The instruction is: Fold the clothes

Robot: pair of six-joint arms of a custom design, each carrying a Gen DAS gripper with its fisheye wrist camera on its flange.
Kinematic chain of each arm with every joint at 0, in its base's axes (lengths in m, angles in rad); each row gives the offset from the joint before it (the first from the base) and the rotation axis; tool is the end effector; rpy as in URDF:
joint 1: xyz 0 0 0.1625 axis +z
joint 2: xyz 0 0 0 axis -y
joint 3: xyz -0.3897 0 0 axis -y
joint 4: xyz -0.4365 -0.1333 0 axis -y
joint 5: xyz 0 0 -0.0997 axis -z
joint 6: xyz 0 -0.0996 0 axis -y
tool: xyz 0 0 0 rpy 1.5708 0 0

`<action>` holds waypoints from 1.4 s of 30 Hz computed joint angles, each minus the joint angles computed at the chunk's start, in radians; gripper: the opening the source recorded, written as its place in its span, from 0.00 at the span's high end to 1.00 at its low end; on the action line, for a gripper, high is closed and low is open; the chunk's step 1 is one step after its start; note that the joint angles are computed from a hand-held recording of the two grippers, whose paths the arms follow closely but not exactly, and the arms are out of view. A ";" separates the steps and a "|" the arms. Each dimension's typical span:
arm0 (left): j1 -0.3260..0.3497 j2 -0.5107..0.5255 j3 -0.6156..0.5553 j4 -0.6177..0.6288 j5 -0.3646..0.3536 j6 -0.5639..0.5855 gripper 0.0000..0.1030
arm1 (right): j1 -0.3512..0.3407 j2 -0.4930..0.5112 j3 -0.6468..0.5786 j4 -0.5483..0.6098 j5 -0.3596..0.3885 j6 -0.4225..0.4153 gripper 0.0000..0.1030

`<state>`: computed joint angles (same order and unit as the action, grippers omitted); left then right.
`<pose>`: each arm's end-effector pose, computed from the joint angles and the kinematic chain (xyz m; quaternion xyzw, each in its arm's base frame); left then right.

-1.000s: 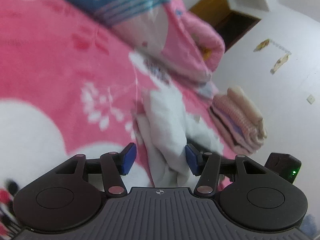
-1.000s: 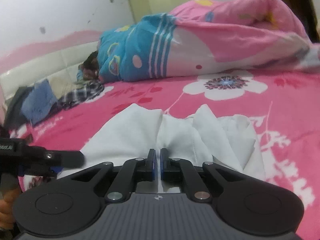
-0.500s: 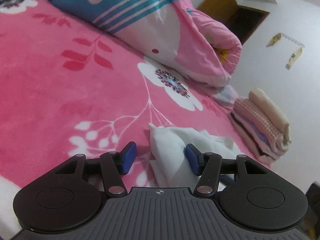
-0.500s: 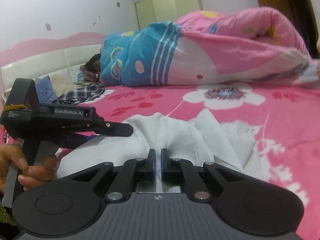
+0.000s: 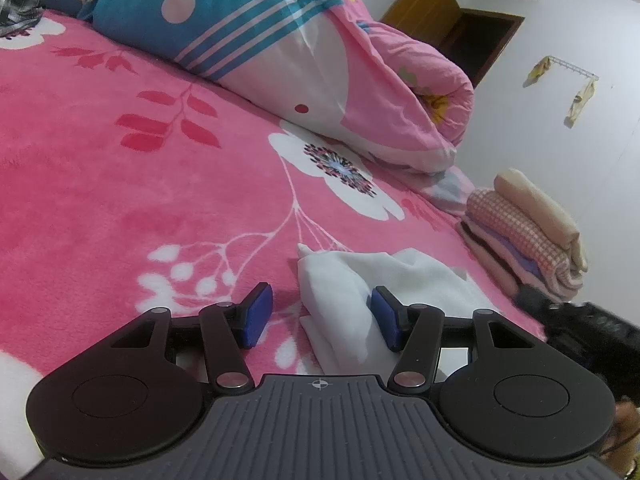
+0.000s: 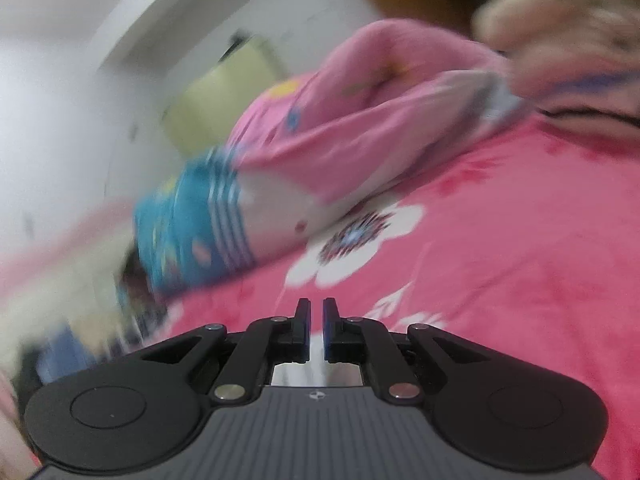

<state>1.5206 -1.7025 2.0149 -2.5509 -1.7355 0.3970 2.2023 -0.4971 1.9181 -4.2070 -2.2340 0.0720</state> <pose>0.0916 -0.5086 0.3993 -0.2351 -0.9122 0.3351 0.0202 0.3627 -0.3740 -0.0171 0.0357 -0.7974 0.5988 0.0649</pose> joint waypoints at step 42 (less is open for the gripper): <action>-0.010 -0.018 0.086 -0.182 0.016 -0.044 0.42 | 0.019 0.028 0.163 -0.127 0.000 0.429 0.95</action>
<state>1.5109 -1.7202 2.1007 -2.7333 -1.7192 0.3526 2.2211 -0.4694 2.0814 -4.3336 -2.2343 0.5010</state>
